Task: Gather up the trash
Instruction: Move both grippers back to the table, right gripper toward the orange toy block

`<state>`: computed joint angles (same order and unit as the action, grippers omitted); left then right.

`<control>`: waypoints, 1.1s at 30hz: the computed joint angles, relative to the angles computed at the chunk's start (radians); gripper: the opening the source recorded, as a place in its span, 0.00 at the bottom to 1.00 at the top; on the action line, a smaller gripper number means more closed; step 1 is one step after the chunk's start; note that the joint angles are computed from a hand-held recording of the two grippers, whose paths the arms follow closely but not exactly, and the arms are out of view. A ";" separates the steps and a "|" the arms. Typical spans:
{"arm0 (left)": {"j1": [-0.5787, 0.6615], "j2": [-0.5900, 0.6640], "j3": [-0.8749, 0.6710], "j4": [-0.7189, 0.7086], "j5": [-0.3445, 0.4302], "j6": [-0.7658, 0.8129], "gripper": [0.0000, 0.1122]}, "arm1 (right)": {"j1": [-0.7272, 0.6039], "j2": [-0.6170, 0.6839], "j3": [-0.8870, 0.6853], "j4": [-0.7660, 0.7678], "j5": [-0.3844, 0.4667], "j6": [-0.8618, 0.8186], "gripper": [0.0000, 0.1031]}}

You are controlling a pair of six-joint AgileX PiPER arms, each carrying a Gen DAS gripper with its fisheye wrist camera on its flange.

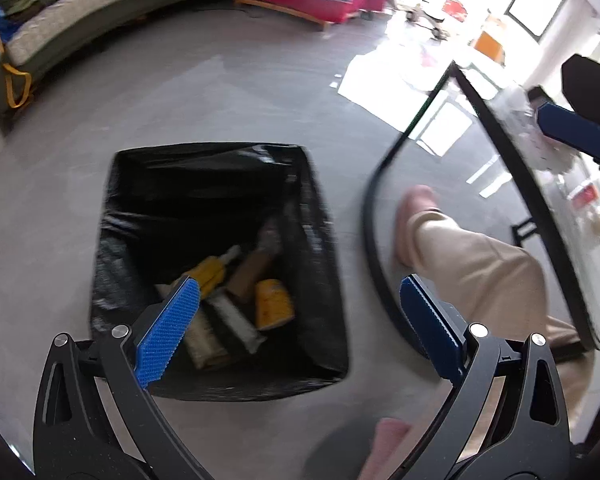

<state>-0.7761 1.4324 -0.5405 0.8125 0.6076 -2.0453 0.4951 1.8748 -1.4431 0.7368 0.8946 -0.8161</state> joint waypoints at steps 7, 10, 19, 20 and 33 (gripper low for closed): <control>0.031 0.074 -0.183 0.023 -0.006 0.155 0.86 | -0.142 -0.040 0.047 0.010 -0.020 -0.050 0.65; 0.059 0.141 -0.302 -0.014 -0.008 0.294 0.86 | -0.217 -0.030 0.033 0.012 -0.016 -0.053 0.65; 0.122 0.372 -0.681 -0.203 0.001 0.737 0.86 | -0.433 0.048 -0.119 -0.036 -0.020 0.022 0.65; 0.127 0.402 -0.734 -0.225 0.009 0.786 0.86 | -0.452 0.063 -0.144 -0.043 -0.017 0.032 0.65; 0.209 0.920 -1.744 -0.535 0.323 1.426 0.86 | -0.666 0.451 -0.823 -0.191 0.194 0.298 0.65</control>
<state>-0.5671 2.3528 -2.2840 0.2779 0.9302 -0.6192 -0.1711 2.3253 -2.2663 0.5457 1.0888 -0.5179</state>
